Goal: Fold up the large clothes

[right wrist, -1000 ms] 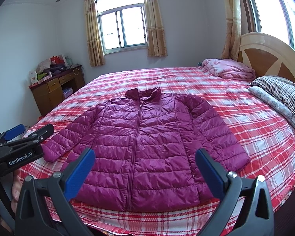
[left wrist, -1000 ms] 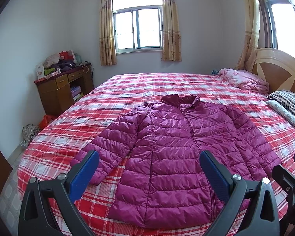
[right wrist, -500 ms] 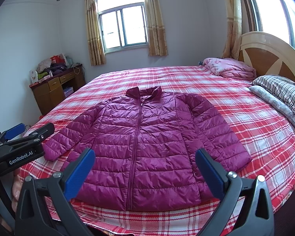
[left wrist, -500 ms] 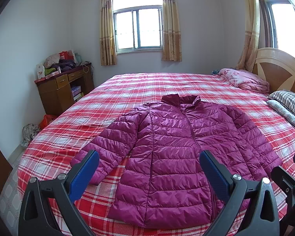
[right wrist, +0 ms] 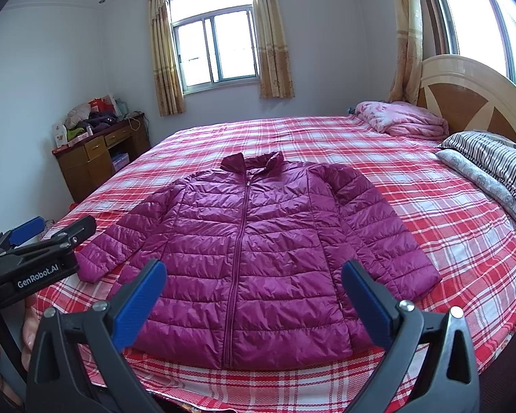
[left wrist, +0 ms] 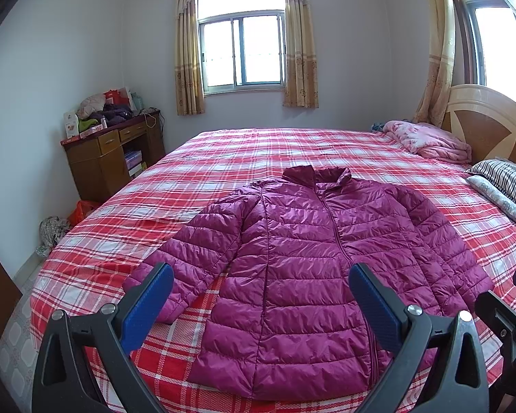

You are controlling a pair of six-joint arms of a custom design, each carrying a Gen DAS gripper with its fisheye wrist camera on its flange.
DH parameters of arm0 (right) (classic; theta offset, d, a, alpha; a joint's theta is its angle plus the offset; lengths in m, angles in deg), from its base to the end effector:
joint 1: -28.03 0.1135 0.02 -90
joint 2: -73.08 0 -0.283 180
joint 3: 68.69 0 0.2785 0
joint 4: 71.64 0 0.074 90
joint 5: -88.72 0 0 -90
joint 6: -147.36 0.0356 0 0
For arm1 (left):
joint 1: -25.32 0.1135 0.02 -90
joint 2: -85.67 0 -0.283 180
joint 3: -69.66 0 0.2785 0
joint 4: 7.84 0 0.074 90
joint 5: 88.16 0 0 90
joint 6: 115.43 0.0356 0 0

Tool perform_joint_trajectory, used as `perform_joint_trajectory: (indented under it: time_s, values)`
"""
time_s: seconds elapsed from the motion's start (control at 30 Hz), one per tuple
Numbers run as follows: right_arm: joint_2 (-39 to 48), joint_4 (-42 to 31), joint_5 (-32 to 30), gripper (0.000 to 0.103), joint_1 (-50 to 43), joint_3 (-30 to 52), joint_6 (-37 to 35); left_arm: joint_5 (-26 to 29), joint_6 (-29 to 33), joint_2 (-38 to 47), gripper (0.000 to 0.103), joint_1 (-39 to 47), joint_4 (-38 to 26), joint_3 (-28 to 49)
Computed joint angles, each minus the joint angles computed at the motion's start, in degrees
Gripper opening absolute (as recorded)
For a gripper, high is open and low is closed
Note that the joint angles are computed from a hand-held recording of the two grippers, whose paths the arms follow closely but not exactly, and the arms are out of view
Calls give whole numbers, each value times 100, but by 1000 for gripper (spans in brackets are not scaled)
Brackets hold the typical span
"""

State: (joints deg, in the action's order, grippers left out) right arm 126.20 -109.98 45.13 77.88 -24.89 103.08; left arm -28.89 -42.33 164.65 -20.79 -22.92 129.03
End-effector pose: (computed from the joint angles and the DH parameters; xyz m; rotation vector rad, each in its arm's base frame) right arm 0.1431 0.1296 0.2219 0.2698 2.0882 -0.0025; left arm 0.2310 -0.2139 0.2383 0.2326 2.0700 -0.0815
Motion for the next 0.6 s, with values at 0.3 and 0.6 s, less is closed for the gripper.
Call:
perform_joint_trajectory:
  time_s: [0.3, 0.6]
  values:
    - [18, 16, -9, 103, 16, -5, 26, 1, 8, 5, 102, 14, 31, -13]
    - [47, 110, -29, 103, 12, -40, 31, 25, -5, 134, 102, 63, 12, 49]
